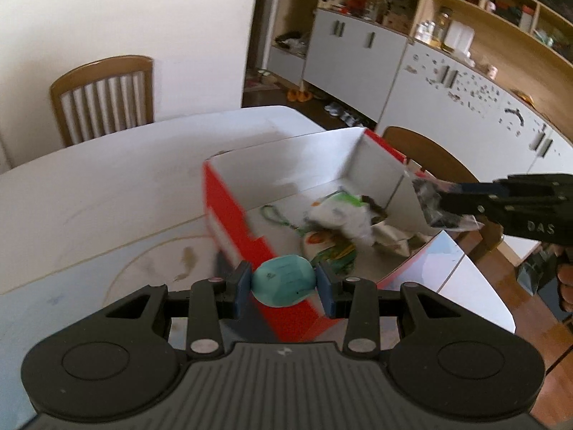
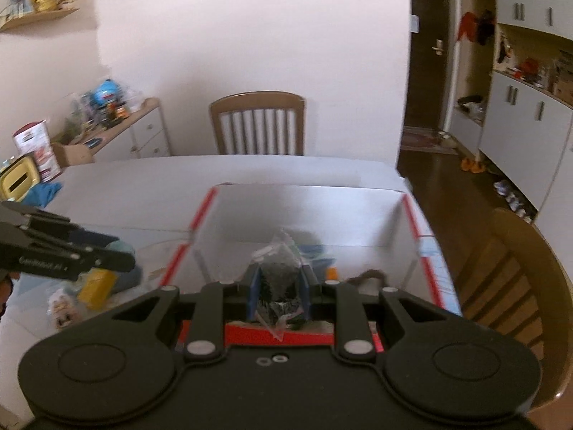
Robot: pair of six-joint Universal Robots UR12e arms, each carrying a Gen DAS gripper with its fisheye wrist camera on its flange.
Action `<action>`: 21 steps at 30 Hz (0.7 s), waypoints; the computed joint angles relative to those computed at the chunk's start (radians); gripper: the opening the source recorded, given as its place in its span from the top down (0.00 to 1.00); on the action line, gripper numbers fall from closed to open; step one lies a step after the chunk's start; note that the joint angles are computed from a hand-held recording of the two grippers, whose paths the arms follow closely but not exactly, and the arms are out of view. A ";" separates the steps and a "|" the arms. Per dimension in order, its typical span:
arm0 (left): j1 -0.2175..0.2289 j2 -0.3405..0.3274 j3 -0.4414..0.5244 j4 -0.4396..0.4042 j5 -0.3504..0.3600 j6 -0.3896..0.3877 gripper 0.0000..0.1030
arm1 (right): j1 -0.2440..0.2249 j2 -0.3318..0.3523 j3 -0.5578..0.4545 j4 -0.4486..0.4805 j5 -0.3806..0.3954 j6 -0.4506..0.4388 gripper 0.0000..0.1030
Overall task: Organize objects
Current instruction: 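Carry the soap and pouch over the red shoebox with both tools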
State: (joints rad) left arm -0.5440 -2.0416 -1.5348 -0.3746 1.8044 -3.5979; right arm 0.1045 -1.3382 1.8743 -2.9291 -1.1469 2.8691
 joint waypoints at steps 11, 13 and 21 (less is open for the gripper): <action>0.008 -0.126 0.208 -0.152 0.030 -0.001 0.63 | -0.035 0.054 -0.042 0.031 0.016 -0.039 0.79; 0.010 -0.148 0.240 -0.180 0.047 -0.006 0.63 | -0.037 0.062 -0.050 0.043 0.017 -0.060 0.79; 0.017 -0.235 0.379 -0.331 0.093 0.007 0.63 | -0.033 0.100 -0.095 0.098 0.003 -0.112 0.79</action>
